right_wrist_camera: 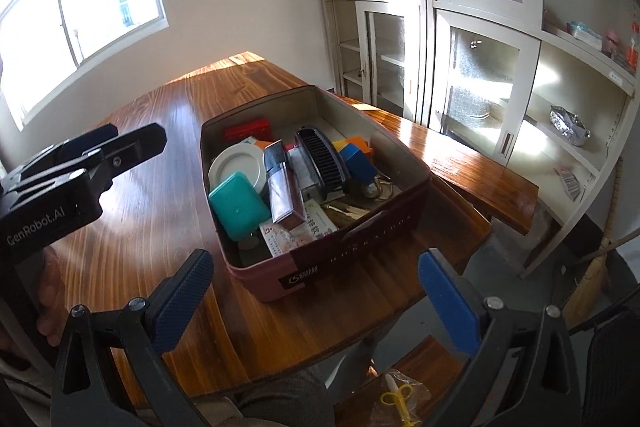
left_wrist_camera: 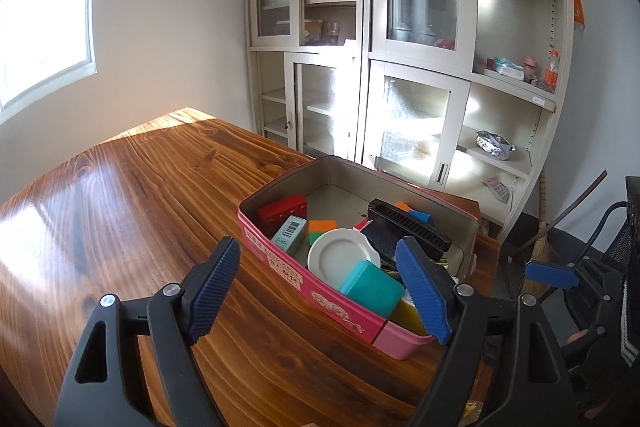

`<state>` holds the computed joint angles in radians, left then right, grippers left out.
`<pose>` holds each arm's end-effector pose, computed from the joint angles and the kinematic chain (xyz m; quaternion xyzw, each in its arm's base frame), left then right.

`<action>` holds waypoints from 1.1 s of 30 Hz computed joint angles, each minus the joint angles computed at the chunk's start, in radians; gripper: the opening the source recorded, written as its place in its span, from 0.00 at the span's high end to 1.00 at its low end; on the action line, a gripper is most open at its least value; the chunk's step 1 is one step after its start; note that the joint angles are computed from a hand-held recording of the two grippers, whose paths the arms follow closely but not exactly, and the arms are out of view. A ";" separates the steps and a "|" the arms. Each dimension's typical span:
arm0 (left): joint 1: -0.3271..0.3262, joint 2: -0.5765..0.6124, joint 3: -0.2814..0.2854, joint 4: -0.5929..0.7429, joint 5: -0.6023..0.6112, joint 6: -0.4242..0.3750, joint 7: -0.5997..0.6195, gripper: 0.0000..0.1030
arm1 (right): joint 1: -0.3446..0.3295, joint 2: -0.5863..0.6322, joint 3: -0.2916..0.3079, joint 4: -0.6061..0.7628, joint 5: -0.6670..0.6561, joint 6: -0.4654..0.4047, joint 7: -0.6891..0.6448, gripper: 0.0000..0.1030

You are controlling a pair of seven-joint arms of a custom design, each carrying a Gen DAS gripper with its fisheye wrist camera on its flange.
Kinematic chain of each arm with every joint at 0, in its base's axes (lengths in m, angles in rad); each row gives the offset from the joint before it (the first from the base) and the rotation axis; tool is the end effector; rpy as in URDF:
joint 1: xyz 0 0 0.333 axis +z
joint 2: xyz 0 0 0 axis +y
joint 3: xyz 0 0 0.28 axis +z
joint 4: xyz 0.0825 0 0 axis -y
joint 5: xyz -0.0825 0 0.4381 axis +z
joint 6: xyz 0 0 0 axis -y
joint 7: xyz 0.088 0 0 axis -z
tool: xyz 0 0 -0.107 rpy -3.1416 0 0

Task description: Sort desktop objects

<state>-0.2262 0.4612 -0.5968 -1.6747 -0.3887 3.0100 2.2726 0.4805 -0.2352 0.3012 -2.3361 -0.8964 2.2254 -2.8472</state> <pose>0.5677 -0.4824 0.4194 -0.2547 0.8415 -0.4588 0.1281 0.4021 0.3637 0.3851 -0.4490 0.8032 -0.3131 0.2351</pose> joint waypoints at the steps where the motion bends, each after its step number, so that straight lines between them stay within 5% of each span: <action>1: 0.010 -0.005 -0.011 -0.006 -0.007 -0.008 0.006 0.19 | 0.003 0.012 0.003 0.012 0.003 -0.007 -0.019 0.00; 4: 0.015 -0.023 -0.016 -0.026 -0.025 -0.017 0.010 0.19 | 0.014 0.030 0.005 0.028 -0.002 -0.019 -0.039 0.00; 9: -0.069 -0.049 0.081 -0.042 0.037 0.007 -0.090 0.19 | 0.021 0.018 0.000 0.014 -0.015 -0.007 -0.014 0.00; 15: 0.000 -0.042 -0.001 -0.046 -0.009 -0.009 -0.028 0.19 | 0.015 0.004 -0.001 -0.007 -0.011 0.013 0.005 0.00; 23: -0.050 -0.035 0.058 -0.008 0.001 -0.101 -0.080 0.19 | 0.010 -0.003 0.005 -0.018 -0.017 0.023 0.018 0.00; 28: -0.134 -0.033 0.156 0.003 0.083 -0.093 -0.195 0.09 | 0.009 0.004 0.005 -0.016 -0.020 0.032 0.019 0.00; 33: -0.117 -0.024 0.141 0.004 0.099 -0.093 -0.208 0.09 | 0.007 0.002 0.002 -0.025 -0.020 0.043 0.033 0.00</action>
<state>-0.3436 0.4370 -0.4562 -1.6709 -0.2900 2.9170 2.0646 0.4871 -0.2333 0.3030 -2.3609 -0.9163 2.2682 -2.8144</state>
